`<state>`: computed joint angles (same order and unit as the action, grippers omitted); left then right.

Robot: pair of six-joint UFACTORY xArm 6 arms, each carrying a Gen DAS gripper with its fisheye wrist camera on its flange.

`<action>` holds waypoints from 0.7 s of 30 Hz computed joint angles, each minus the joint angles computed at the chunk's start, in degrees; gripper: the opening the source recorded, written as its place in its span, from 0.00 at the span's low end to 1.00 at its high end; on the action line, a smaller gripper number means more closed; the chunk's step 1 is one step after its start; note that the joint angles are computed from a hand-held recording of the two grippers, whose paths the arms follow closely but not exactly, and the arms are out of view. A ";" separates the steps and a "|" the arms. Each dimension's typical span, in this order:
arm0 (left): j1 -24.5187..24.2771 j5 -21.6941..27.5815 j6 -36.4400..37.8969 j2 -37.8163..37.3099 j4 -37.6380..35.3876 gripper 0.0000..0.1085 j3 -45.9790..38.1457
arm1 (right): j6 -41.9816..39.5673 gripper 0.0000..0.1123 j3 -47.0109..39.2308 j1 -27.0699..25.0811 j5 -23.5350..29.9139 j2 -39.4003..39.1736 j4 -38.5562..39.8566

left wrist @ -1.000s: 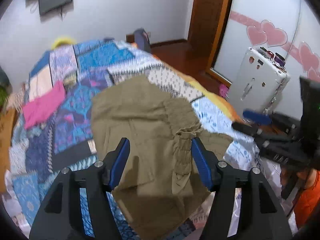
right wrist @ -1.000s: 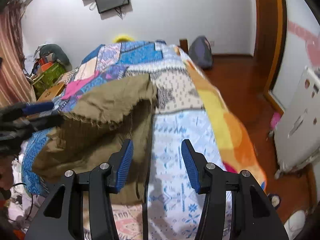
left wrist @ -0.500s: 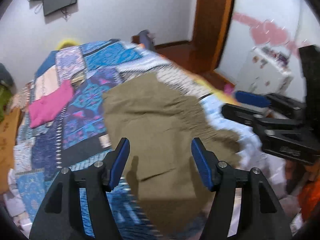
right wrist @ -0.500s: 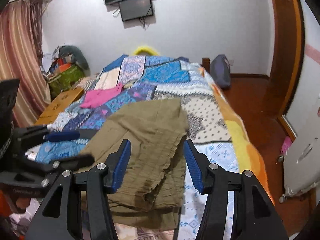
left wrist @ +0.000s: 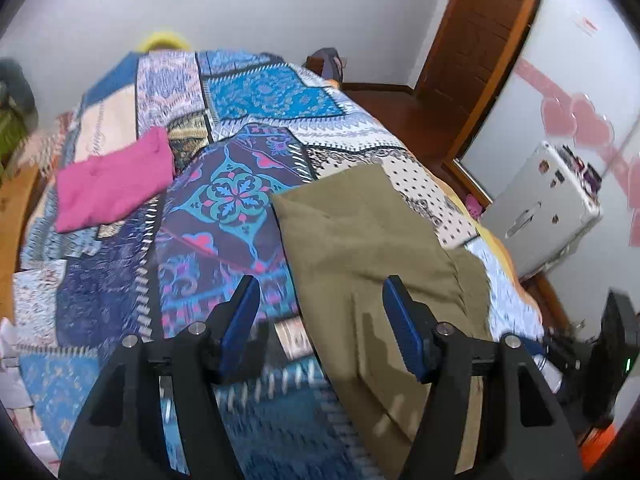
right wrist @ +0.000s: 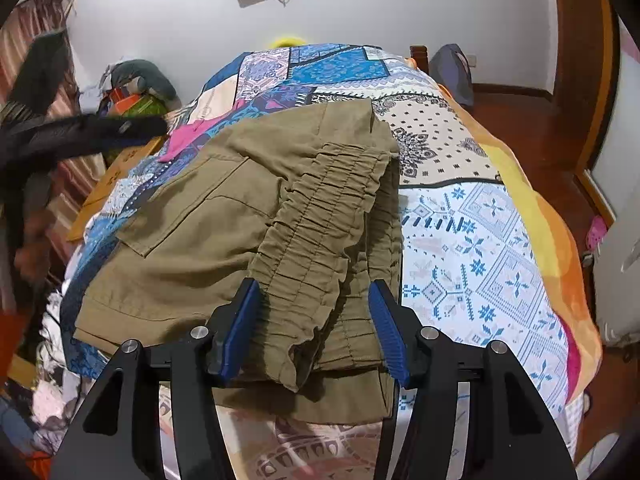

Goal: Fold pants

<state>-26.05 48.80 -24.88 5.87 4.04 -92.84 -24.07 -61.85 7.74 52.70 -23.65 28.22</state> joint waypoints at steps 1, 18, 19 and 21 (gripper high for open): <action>0.73 0.93 0.61 1.90 -0.97 0.59 -2.13 | -0.13 0.47 0.10 0.09 -0.15 0.02 0.03; 5.88 10.86 8.06 26.62 -10.62 0.34 -29.82 | -2.65 0.59 -1.41 -1.77 0.67 2.92 3.15; 5.78 11.81 7.84 27.78 -9.70 0.20 -31.59 | -2.63 0.59 -1.65 -1.75 0.48 3.22 2.91; 5.94 12.17 8.08 28.73 -9.54 0.10 -32.89 | -2.42 0.59 -2.16 -1.80 0.21 3.87 2.63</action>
